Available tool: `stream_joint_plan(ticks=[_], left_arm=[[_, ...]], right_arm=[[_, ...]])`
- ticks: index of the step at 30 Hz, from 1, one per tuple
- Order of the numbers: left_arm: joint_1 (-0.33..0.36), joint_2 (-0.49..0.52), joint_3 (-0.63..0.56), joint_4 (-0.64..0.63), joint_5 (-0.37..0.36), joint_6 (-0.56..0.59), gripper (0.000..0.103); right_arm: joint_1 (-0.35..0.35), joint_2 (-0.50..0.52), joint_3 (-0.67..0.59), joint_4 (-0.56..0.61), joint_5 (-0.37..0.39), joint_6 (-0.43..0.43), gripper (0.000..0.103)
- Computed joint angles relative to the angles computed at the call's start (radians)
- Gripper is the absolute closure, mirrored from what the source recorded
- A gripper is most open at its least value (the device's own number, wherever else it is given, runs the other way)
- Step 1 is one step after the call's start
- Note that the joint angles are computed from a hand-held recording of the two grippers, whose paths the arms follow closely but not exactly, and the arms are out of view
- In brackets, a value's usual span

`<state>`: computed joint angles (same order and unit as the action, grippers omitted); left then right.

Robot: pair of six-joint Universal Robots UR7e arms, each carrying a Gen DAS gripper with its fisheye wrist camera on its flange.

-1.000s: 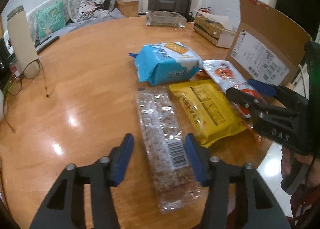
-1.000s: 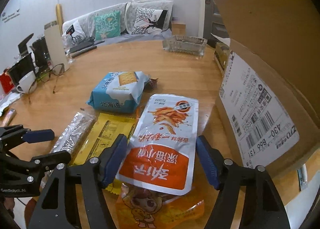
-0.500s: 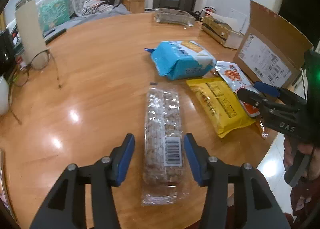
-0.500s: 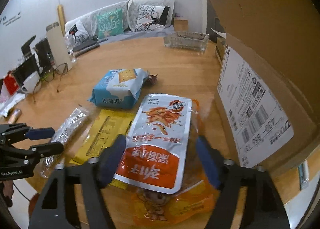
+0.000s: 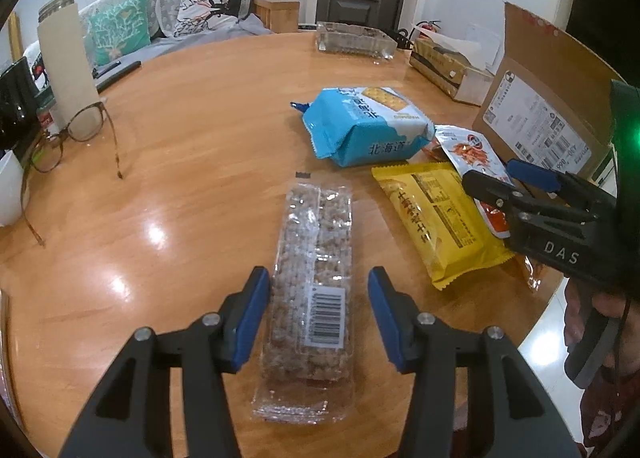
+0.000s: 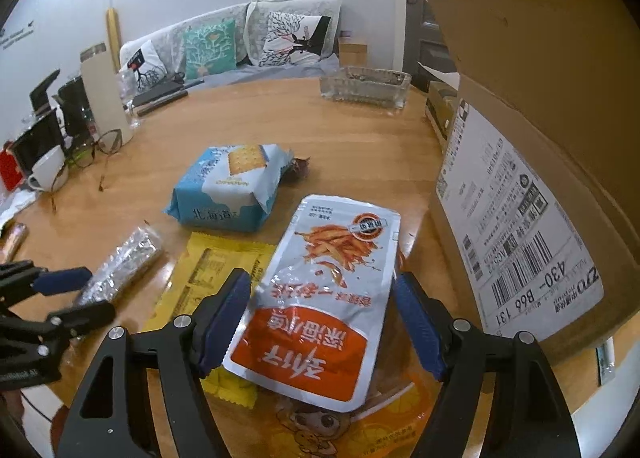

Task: Organize snacks
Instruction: 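Grasp the orange spicy-strip pack with the right gripper while the left gripper grasps the clear nut bar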

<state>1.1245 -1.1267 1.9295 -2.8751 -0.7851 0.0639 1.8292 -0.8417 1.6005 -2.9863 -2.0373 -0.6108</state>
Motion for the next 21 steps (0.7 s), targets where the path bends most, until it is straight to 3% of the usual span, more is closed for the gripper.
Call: stream_joint_plan(ticks=[2, 5, 9, 11, 14, 15, 17, 18, 19, 21], left_arm=[[-0.005, 0.008, 0.005, -0.022, 0.031, 0.014, 0.065], [-0.007, 0.010, 0.014, -0.049, 0.035, 0.036, 0.065], [-0.004, 0.006, 0.016, -0.052, 0.026, 0.031, 0.065], [-0.001, -0.001, 0.017, -0.045, 0.015, 0.025, 0.065], [0.002, -0.009, 0.022, -0.045, 0.010, 0.024, 0.065], [0.002, -0.009, 0.023, -0.046, 0.010, 0.023, 0.065], [0.003, -0.012, 0.024, -0.047, 0.005, 0.025, 0.065], [0.003, -0.011, 0.025, -0.048, 0.006, 0.025, 0.065], [0.003, -0.011, 0.025, -0.050, 0.007, 0.028, 0.065], [0.003, -0.010, 0.025, -0.053, 0.007, 0.031, 0.065]], right_arm=[[0.006, 0.013, -0.006, -0.010, -0.013, -0.016, 0.029], [0.014, 0.034, -0.011, -0.051, -0.034, -0.054, 0.031], [0.021, 0.038, -0.003, -0.067, -0.023, -0.091, 0.066], [0.027, 0.045, -0.002, -0.080, -0.032, -0.119, 0.073], [0.026, 0.034, -0.008, -0.036, -0.017, -0.101, 0.075], [0.022, 0.027, -0.007, -0.033, -0.013, -0.082, 0.073], [0.015, 0.016, -0.001, -0.051, -0.009, -0.058, 0.057], [0.012, 0.012, 0.005, -0.069, -0.013, -0.059, 0.039], [0.012, 0.013, 0.006, -0.084, -0.025, -0.060, 0.028], [0.009, 0.011, 0.004, -0.071, -0.040, -0.048, 0.026]])
